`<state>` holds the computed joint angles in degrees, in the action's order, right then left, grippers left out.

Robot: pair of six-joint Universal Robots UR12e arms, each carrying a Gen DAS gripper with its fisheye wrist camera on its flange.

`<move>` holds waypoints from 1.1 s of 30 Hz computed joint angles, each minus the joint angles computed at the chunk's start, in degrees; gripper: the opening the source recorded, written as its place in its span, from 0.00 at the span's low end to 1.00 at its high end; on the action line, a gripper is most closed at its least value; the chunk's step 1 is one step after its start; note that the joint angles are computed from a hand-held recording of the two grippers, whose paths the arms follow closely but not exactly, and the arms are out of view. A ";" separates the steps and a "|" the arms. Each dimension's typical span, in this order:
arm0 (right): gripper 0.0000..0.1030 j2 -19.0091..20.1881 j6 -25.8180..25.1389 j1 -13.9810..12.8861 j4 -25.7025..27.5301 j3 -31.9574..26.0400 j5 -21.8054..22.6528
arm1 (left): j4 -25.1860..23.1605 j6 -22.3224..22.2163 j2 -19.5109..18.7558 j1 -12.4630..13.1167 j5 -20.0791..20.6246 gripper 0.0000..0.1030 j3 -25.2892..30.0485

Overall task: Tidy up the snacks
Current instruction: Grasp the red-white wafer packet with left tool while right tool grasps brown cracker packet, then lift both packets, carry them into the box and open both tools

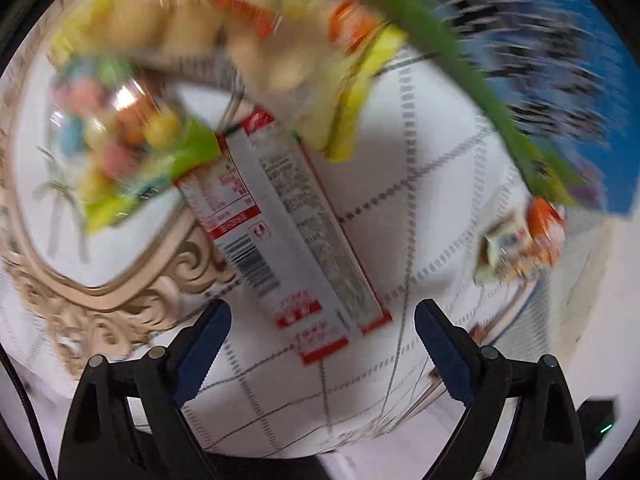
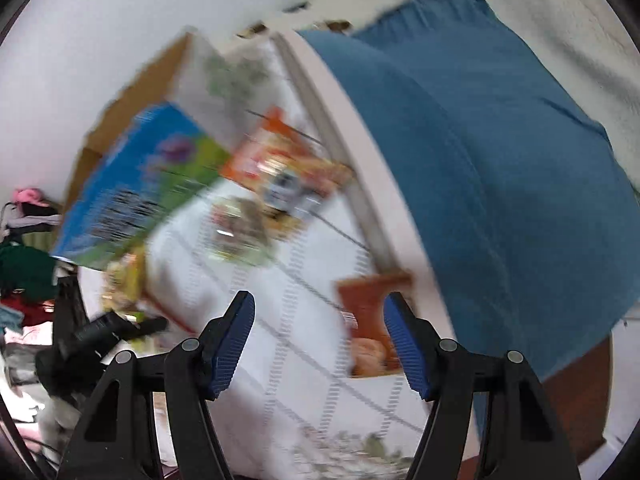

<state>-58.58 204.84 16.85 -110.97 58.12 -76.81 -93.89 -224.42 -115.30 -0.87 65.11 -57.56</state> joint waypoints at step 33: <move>0.61 5.27 -15.73 5.70 11.75 -3.67 -0.04 | -5.08 27.35 0.50 -6.70 18.38 0.48 0.72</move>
